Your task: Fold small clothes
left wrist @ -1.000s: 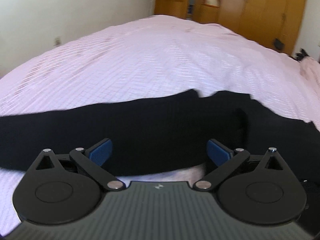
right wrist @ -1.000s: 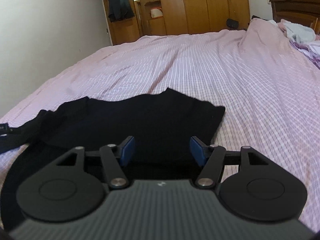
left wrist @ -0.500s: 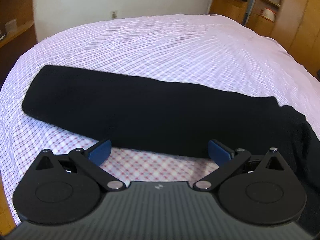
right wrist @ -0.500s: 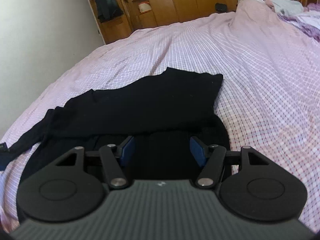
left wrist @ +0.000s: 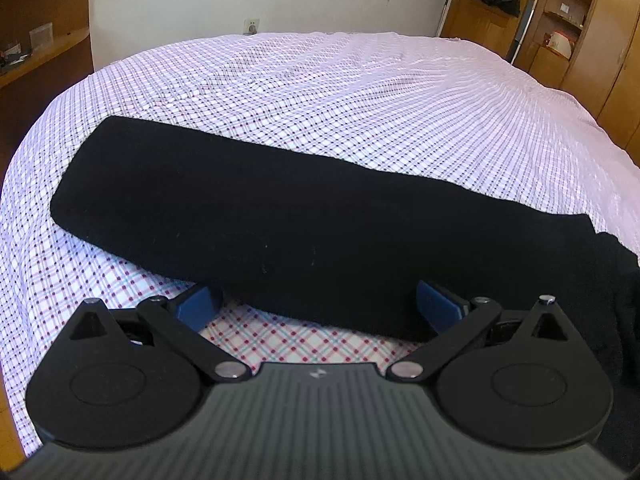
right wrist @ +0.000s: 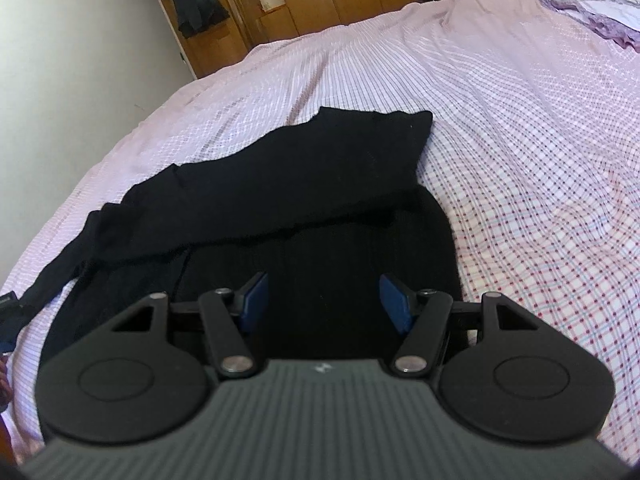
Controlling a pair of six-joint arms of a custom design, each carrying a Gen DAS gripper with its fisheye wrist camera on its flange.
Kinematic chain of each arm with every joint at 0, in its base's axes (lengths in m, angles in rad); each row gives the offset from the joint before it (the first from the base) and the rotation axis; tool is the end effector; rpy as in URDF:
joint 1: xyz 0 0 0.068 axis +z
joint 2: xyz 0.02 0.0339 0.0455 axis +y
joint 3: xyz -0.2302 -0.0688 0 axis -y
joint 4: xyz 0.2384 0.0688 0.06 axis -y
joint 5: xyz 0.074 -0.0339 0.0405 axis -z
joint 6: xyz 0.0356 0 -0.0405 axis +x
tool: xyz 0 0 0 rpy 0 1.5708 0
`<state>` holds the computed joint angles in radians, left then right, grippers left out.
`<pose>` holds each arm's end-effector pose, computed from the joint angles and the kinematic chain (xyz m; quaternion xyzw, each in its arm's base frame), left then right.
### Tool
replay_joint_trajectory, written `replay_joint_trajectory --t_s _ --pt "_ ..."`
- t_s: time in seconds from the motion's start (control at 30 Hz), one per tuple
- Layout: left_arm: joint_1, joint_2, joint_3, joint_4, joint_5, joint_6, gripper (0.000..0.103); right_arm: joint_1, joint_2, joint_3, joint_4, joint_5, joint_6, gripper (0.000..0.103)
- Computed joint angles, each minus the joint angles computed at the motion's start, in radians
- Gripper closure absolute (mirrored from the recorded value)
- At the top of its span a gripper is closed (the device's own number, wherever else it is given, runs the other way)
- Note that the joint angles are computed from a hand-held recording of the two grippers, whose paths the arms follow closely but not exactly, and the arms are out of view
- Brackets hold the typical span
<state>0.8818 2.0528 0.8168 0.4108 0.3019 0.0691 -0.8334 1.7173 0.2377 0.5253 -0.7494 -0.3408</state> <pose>0.2211 0.2518 0.0327 -0.3136 0.8674 0.0403 0.3842 0.1477 -0.1265 0.0276 0.1085 0.8871 0.1339 0.4282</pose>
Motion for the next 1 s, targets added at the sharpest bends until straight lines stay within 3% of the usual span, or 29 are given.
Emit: replay_joint_trajectory --t_s 0.1,0.37,0.47,0.6,0.73,0.8,0.9,1.0 --pt "0.002 0.004 0.019 -0.013 0.013 -0.007 0.000 0.000 0.001 -0.003 -0.001 0.003 0.001 0.040" --pt "0.070 0.058 0.087 0.002 0.185 -0.097 0.000 0.014 -0.001 -0.016 0.022 0.019 0.015 0.040" --pt "0.075 0.072 0.110 -0.004 0.206 -0.091 0.000 0.019 -0.004 -0.023 0.031 0.025 0.023 0.040" --pt "0.088 0.064 0.089 0.037 0.242 -0.079 0.013 0.024 0.001 -0.027 0.047 0.030 0.032 0.040" --pt "0.114 0.078 0.091 0.055 0.297 -0.095 0.020 0.025 -0.001 -0.031 0.050 0.031 0.032 0.040" --pt "0.111 0.087 0.115 0.017 0.272 -0.091 0.021 0.025 0.000 -0.032 0.052 0.031 0.033 0.040" --pt "0.086 0.091 0.120 0.015 0.185 -0.130 0.020 0.023 0.000 -0.034 0.056 0.030 0.036 0.040" --pt "0.078 0.113 0.150 0.012 0.199 -0.205 0.004 0.019 -0.003 -0.037 0.054 0.026 0.034 0.040"
